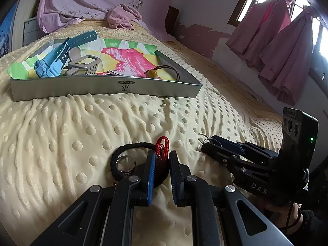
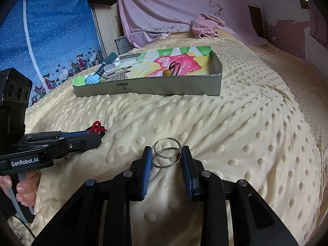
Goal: Organize jewelry
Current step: 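Lift the hair tie with the left tool while the right tool lifts the rings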
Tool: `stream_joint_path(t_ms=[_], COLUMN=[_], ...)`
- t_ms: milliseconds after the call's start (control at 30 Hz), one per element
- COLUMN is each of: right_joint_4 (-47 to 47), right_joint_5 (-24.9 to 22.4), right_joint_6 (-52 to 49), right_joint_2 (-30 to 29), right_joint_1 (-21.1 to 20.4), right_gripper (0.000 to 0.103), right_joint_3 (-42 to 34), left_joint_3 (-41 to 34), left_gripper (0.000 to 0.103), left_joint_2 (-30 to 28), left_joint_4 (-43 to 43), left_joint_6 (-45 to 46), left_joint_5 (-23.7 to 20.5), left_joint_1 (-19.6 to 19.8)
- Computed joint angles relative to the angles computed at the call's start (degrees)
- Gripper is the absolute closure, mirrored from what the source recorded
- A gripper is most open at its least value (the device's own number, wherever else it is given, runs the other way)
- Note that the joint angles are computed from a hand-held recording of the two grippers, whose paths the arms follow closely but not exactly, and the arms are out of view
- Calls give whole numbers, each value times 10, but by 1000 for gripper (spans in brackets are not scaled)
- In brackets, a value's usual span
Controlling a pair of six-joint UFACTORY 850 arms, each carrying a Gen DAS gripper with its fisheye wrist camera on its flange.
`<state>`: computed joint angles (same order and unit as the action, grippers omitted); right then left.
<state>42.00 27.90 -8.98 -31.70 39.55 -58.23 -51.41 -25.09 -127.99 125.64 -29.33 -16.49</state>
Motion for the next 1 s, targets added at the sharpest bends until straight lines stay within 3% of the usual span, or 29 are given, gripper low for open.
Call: stream_joint_path(t_ms=[367,567,900,1000], right_joint_4=[-1,-8,-7,-7], right_joint_5=[0,8,6,7], right_joint_6=[1,7,5,5], right_joint_2=[-1,-3,-4,-4], right_joint_1=[0,2,2,2], right_gripper=[77,77,77,77], right_joint_3=[0,1,0,0], left_joint_3=[-10,5,0,4], left_gripper=[89,89,89,95], left_joint_2=[-4,5,6,9], left_joint_4=[7,-41,-99,-117], left_joint_6=[-17,34,100,123], left_joint_5=[14,-4,22,18], left_joint_1=[-5,-4,-20,-23])
